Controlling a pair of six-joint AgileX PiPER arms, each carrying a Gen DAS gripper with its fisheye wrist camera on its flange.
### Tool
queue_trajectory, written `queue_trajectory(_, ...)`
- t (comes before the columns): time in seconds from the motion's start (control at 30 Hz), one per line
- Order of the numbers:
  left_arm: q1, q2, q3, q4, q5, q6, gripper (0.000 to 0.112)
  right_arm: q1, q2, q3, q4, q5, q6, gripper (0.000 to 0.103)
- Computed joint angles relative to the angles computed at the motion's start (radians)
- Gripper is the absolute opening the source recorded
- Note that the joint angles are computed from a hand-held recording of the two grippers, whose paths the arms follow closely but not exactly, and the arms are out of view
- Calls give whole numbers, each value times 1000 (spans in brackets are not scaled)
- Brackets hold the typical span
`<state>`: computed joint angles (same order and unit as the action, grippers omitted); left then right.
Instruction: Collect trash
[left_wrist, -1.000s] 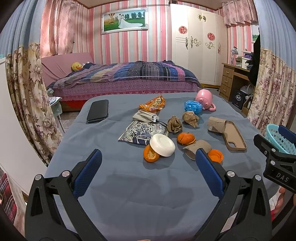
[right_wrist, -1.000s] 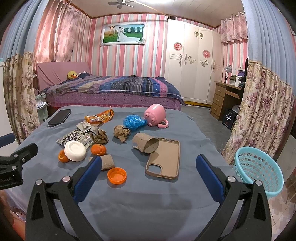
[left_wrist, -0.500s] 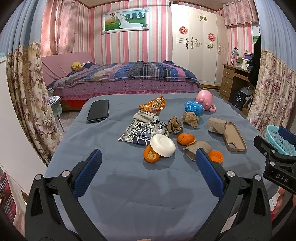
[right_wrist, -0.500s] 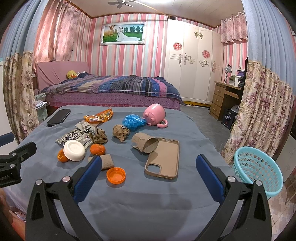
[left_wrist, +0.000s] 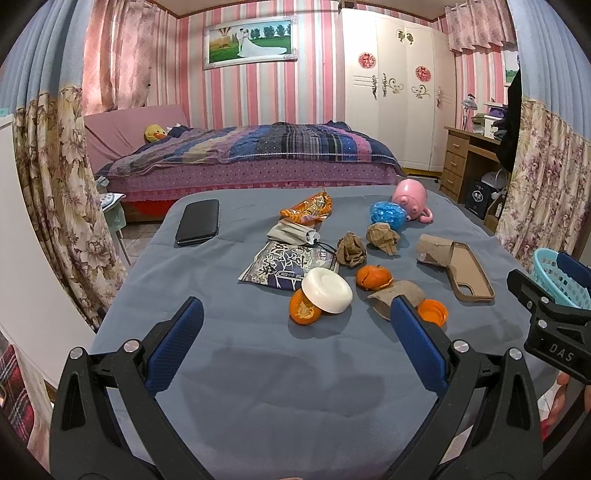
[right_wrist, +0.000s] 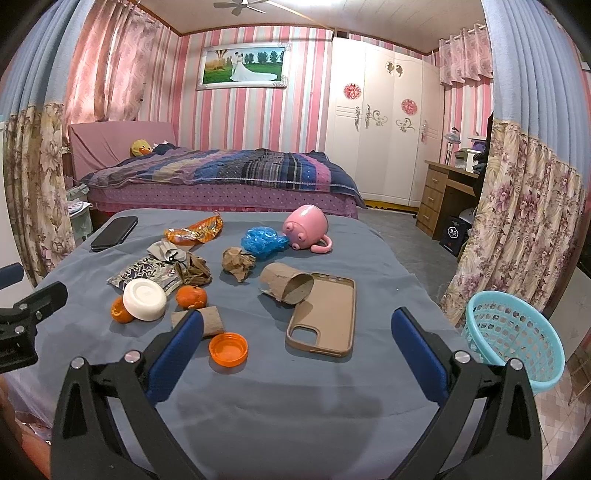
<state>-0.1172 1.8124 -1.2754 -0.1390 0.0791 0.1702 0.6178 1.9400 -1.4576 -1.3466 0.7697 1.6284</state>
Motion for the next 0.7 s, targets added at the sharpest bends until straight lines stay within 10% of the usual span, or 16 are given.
queue_trajectory(0.7,-3,3,3,25,1,-24,98,-1,1,0,-4,3,4,99)
